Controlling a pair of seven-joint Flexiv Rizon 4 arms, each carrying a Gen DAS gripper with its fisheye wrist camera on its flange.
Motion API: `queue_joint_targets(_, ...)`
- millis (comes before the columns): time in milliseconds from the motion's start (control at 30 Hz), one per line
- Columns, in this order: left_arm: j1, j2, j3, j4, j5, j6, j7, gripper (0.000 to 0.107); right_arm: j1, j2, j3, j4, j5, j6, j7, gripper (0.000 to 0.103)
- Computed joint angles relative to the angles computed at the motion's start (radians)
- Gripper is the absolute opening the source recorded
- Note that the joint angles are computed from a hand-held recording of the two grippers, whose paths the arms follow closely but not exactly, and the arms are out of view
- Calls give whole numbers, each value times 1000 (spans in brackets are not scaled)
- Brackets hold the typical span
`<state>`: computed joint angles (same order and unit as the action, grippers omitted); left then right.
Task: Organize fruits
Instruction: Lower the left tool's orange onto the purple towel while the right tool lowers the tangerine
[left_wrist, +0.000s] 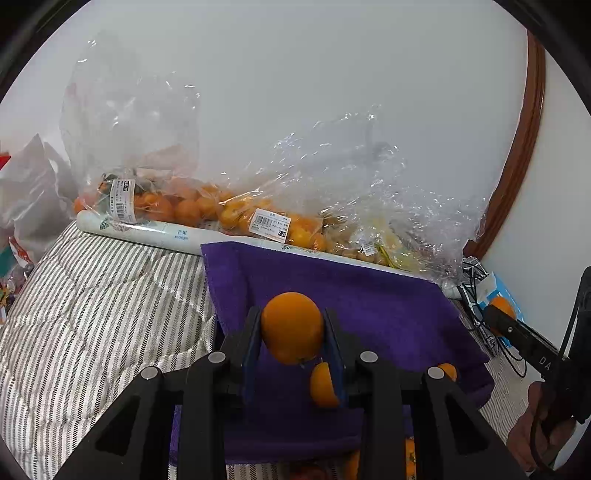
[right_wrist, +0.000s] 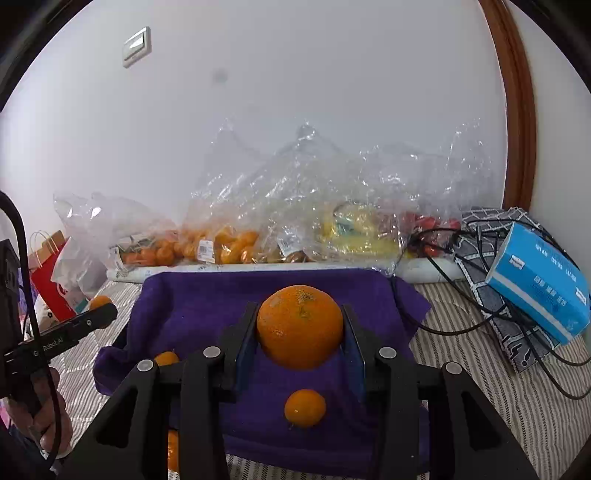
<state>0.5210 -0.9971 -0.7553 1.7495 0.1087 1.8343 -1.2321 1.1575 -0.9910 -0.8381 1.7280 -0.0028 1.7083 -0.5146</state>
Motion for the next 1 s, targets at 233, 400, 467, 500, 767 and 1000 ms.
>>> queue_joint_targets(233,-6,-2,8,-9,-12,-14,0,31,-22,3,30,-12,-21,-15,-2,42)
queue_joint_targets(400,-11,-2,11,-8,-17,-17,8,31,-42,6,54,-23,-46,-28,2,42)
queue_joint_targets(467,-8,-3,8,-7,-16,-17,12,31,-48,6,61,-28,-55,-34,5,42)
queue_joint_targets(500,-7,-3,6,-6,-17,-19,14,31,-50,6,64,-29,-60,-35,6,42)
queue_joint_targets(767,-9,-3,6,-6,-24,-20,21,31,-74,10,95,-41,-96,-50,14,42)
queue_joint_targets(1000,-5,-9,1,-4,-23,-20,26,31,-95,10,119,-53,-134,-69,26,42)
